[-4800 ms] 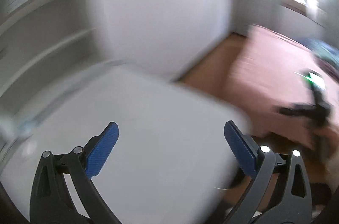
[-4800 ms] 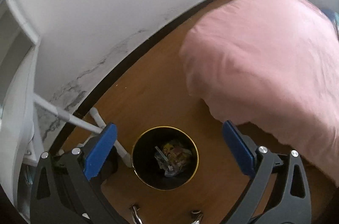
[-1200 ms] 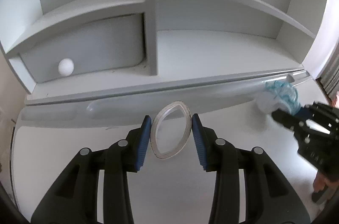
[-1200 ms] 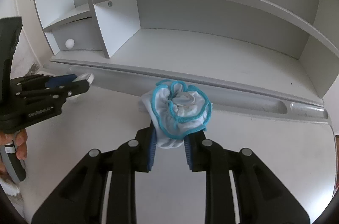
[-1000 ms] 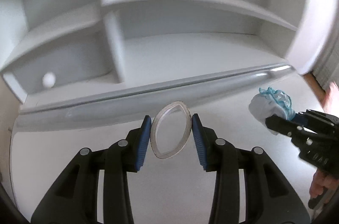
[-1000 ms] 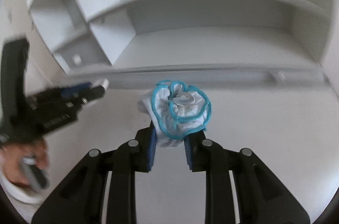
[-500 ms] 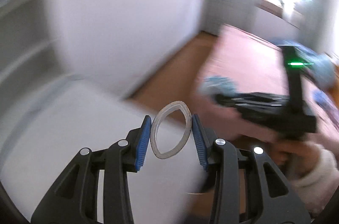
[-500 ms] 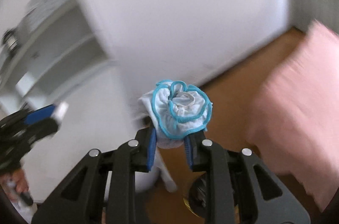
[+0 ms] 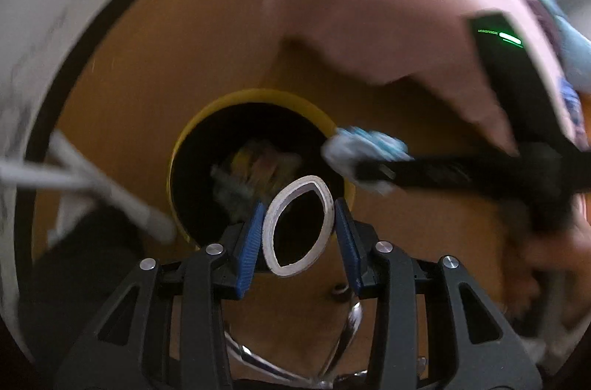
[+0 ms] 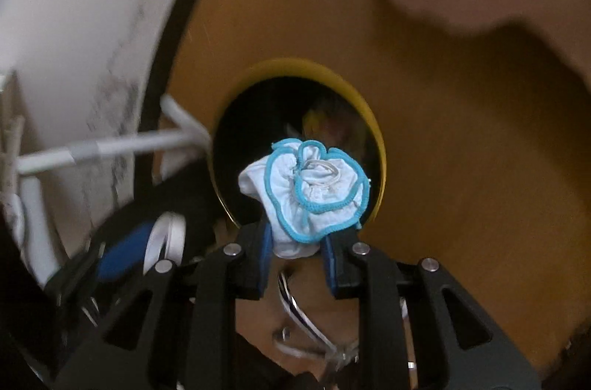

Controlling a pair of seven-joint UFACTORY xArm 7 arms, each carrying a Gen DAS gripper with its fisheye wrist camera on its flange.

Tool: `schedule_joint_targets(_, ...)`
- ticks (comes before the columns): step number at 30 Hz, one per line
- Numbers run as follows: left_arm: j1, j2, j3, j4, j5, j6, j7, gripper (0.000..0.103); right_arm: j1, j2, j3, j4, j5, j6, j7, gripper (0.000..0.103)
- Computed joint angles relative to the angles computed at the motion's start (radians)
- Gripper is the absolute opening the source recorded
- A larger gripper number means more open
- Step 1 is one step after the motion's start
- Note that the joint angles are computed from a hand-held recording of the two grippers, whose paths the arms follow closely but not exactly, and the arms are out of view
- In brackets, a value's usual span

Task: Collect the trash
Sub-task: 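Carry the sock and ring over the black bin and open both tools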

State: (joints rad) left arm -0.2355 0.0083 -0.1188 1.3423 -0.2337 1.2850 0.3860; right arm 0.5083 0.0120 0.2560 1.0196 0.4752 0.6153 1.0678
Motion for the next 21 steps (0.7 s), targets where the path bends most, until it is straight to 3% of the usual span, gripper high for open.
schedule_joint_targets(4, 0.004, 0.076, 0.003, 0.018, 0.036, -0.004, -0.06, 0.038, 0.02, 0.032, 0.02, -0.026, 0.101, -0.052, -0.058, 0.023)
schedule_joint_targets(18, 0.0, 0.043, -0.003, -0.044, 0.027, -0.013, -0.08, 0.038, 0.012, 0.074, 0.013, 0.036, 0.015, -0.054, -0.047, 0.025)
schedule_joint_targets(19, 0.0, 0.04, -0.003, -0.051, 0.027, -0.026, -0.083, 0.046, 0.012, 0.073, 0.012, 0.037, 0.007, -0.06, -0.043, 0.028)
schedule_joint_targets(20, 0.001, 0.04, -0.002, -0.051, 0.025, -0.029, -0.085, 0.077, 0.013, 0.068, 0.011, 0.032, -0.004, -0.069, -0.027, 0.049)
schedule_joint_targets(21, 0.0, 0.038, -0.003, -0.051, 0.029, -0.034, -0.091, 0.092, 0.013, 0.06, 0.009, 0.027, -0.017, -0.074, -0.005, 0.065)
